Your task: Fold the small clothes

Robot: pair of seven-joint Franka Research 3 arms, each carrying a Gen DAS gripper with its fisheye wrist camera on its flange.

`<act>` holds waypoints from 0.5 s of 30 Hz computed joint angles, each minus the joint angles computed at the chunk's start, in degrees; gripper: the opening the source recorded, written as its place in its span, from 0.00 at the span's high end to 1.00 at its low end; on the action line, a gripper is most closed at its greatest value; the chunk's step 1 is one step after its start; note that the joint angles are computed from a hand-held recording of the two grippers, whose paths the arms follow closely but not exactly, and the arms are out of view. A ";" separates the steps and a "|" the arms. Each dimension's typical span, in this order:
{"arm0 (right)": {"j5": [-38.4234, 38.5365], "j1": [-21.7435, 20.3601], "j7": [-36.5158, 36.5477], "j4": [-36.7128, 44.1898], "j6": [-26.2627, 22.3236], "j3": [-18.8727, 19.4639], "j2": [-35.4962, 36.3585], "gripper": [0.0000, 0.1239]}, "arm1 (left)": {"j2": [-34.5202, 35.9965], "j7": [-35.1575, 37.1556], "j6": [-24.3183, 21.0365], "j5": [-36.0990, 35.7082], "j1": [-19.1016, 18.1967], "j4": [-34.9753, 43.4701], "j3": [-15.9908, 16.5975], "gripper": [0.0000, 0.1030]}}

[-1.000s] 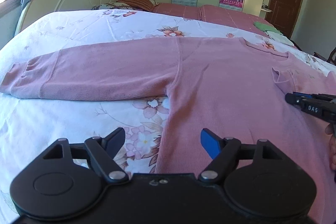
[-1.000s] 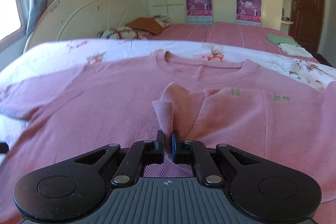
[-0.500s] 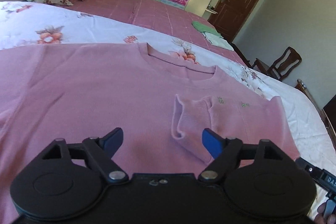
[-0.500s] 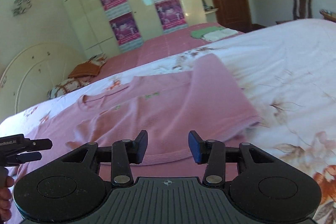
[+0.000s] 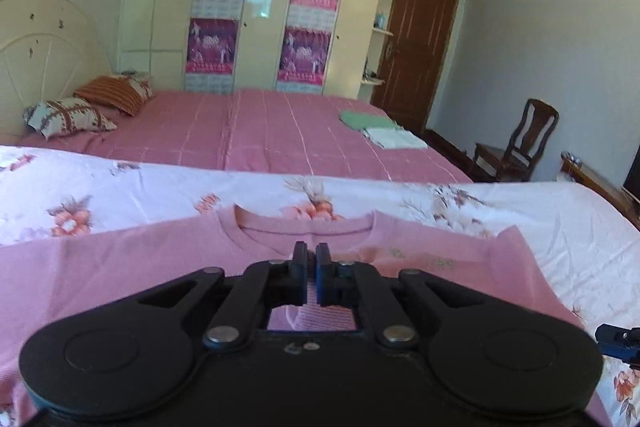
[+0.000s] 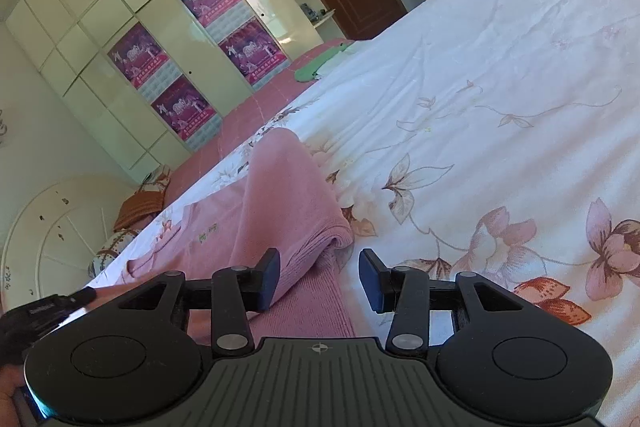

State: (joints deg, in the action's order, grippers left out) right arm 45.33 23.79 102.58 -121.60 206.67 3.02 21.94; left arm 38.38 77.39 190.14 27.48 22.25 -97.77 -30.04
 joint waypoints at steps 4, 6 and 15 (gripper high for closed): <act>-8.44 -4.50 6.10 -1.78 1.99 3.79 0.31 0.65 | -0.03 -0.53 -5.50 -3.01 -2.26 0.44 4.29 0.97; -12.87 -6.50 9.32 -1.56 1.66 5.06 0.92 0.65 | 0.62 0.91 -6.27 -4.72 -0.54 -0.04 2.69 0.97; -37.57 -22.15 30.39 0.52 -0.39 15.56 4.92 0.65 | 1.81 6.37 -7.98 -11.23 5.45 -1.75 -3.88 0.65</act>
State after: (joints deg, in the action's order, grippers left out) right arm 7.76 1.64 132.98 -121.08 206.28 18.59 26.86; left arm 40.19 83.76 182.16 16.25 27.70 -99.52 -33.92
